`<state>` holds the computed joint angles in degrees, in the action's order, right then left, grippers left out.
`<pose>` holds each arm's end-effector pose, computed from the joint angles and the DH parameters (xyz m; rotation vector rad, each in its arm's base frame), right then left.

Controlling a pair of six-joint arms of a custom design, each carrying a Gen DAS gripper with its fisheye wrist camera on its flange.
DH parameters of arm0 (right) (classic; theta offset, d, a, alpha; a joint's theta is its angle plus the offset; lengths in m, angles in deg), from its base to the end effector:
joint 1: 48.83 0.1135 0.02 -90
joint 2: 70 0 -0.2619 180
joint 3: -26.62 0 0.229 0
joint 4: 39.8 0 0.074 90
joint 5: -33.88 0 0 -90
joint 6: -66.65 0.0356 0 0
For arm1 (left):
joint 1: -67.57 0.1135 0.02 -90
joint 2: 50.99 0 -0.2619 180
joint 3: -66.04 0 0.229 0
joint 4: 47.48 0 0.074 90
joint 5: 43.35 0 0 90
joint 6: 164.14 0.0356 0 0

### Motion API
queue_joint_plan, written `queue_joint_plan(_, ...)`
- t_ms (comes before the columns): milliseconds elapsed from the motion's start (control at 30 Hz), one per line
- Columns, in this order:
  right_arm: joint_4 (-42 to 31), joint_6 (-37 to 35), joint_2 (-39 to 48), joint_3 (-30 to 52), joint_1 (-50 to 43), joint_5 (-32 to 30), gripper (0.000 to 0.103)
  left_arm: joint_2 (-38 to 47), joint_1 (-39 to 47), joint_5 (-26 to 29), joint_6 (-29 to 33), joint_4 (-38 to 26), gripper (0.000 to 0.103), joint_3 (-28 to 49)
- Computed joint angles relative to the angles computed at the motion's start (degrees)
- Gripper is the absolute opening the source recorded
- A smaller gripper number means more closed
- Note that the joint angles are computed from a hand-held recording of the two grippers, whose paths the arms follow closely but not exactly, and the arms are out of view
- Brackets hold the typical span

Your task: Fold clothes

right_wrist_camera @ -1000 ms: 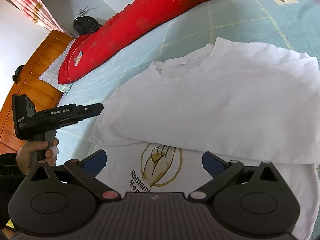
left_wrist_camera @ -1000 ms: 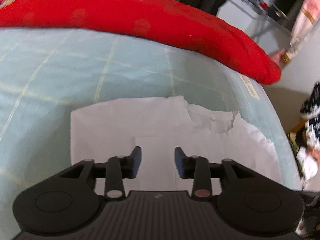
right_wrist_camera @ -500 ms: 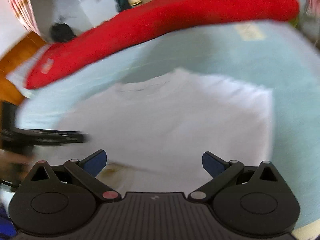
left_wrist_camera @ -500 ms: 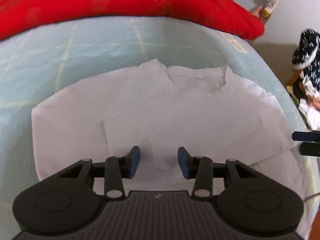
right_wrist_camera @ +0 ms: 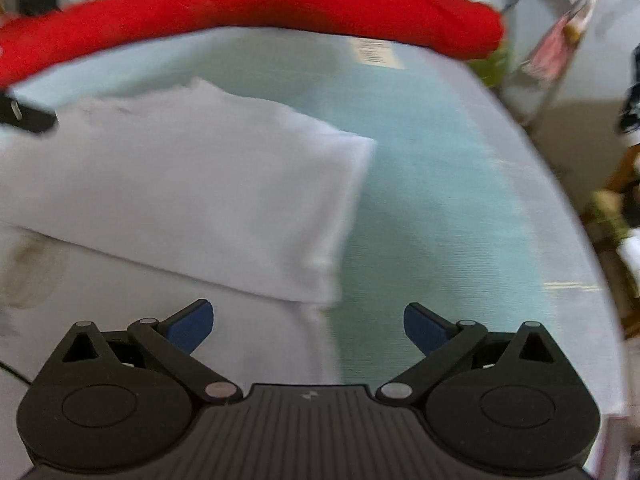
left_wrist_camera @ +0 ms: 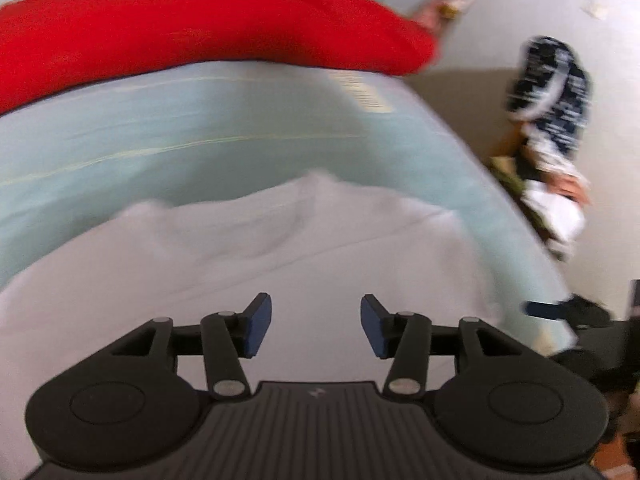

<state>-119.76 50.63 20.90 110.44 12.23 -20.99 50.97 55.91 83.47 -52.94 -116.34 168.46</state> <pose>0.1421 0.2147 0.2442 0.3070 2.5264 -0.2473 0.3296 -0.0898 0.2763 0.8941 2.4482 -0.8215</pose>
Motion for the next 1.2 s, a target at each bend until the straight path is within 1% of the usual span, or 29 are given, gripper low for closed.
queue_joint_plan(33,-1.1,1.0,0.2,-0.4,-0.3,0.9,0.103,1.5,-2.1,1.1,-0.5,-1.0,0.052,1.6)
queue_joint_plan(100,0.5,2.4,-0.5,-3.0,-2.1,2.2,0.103,3.4,-6.1,2.4,-2.5,-0.2,0.053,2.6)
queue_joint_plan(167,0.8,2.8,-0.1,-3.8,-4.0,2.2,0.103,4.5,-10.2,0.4,-4.2,2.0,0.053,2.3)
queue_joint_plan(200,-0.2,4.4,-0.3,-4.2,-3.7,2.8,0.103,4.8,-12.0,-1.0,-5.1,3.2,0.053,1.8)
queue_joint_plan(267,-5.9,9.5,1.6,-2.7,-2.0,3.0,0.103,6.5,-14.4,-3.3,-5.8,4.4,0.053,1.5)
queue_joint_plan(367,-7.6,15.0,-1.4,-4.1,0.2,0.8,0.103,7.8,-15.7,-5.5,-7.1,5.2,0.052,2.0)
queue_joint_plan(433,-8.4,15.5,-2.4,-3.2,1.7,1.7,0.103,7.4,-16.2,-5.4,-8.0,4.9,0.052,3.5)
queue_joint_plan(500,-4.2,11.3,-5.8,-4.2,3.3,5.6,0.103,7.8,-16.5,-4.2,-8.4,4.0,0.053,6.1)
queue_joint_plan(533,0.7,6.4,-8.4,-5.7,3.7,7.1,0.103,8.9,-16.8,-3.1,-8.3,2.5,0.053,8.7)
queue_joint_plan(567,7.8,-0.6,-11.4,-8.1,3.0,7.1,0.103,10.4,-17.5,-2.6,-8.6,1.5,0.053,11.4)
queue_joint_plan(600,15.6,-7.8,-13.8,-10.8,1.7,5.9,0.103,11.9,-18.2,-2.1,-8.9,0.6,0.053,14.1)
queue_joint_plan(633,22.8,-13.6,-15.5,-13.4,-0.1,3.3,0.103,13.5,-18.7,-1.2,-9.1,-0.7,0.053,16.9)
queue_joint_plan(667,30.1,-18.4,-17.2,-16.6,-2.6,-1.1,0.103,15.6,-19.3,-0.2,-9.2,-2.7,0.053,20.0)
queue_joint_plan(700,35.4,-20.6,-18.0,-19.4,-4.4,-4.4,0.103,17.7,-19.8,0.9,-9.4,-5.0,0.053,23.4)
queue_joint_plan(733,38.1,-21.2,-18.0,-21.2,-5.7,-6.7,0.103,19.3,-20.3,1.7,-9.2,-6.5,0.053,25.3)
queue_joint_plan(800,36.9,-19.7,-16.3,-22.3,-7.8,-11.1,0.102,22.2,-21.4,3.4,-8.7,-9.4,0.054,28.9)
queue_joint_plan(833,38.1,-19.9,-17.3,-23.8,-6.8,-10.0,0.101,23.6,-22.3,3.8,-8.5,-10.5,0.055,30.4)
queue_joint_plan(867,37.6,-19.4,-17.9,-23.9,-5.9,-9.0,0.102,25.0,-23.1,4.0,-8.1,-11.6,0.055,31.6)
queue_joint_plan(900,36.9,-18.6,-17.9,-23.4,-5.6,-9.2,0.103,26.1,-23.8,4.2,-7.7,-12.6,0.056,32.3)
queue_joint_plan(933,36.6,-18.1,-17.8,-23.3,-5.3,-9.3,0.103,26.6,-24.5,3.5,-7.8,-12.2,0.057,32.0)
queue_joint_plan(967,36.2,-17.9,-17.5,-22.9,-4.9,-9.1,0.103,27.0,-25.1,2.7,-8.0,-11.5,0.057,31.5)
queue_joint_plan(1000,35.9,-18.1,-17.2,-22.6,-4.8,-9.0,0.103,26.7,-25.6,1.6,-8.5,-9.4,0.057,29.9)
queue_joint_plan(1133,37.1,-17.7,-18.0,-23.5,-5.1,-9.3,0.103,28.9,-26.7,0.8,-13.9,-0.2,0.057,28.9)
queue_joint_plan(1200,37.6,-17.9,-18.3,-23.8,-5.3,-9.6,0.103,30.5,-27.1,0.3,-16.1,-0.6,0.057,32.3)
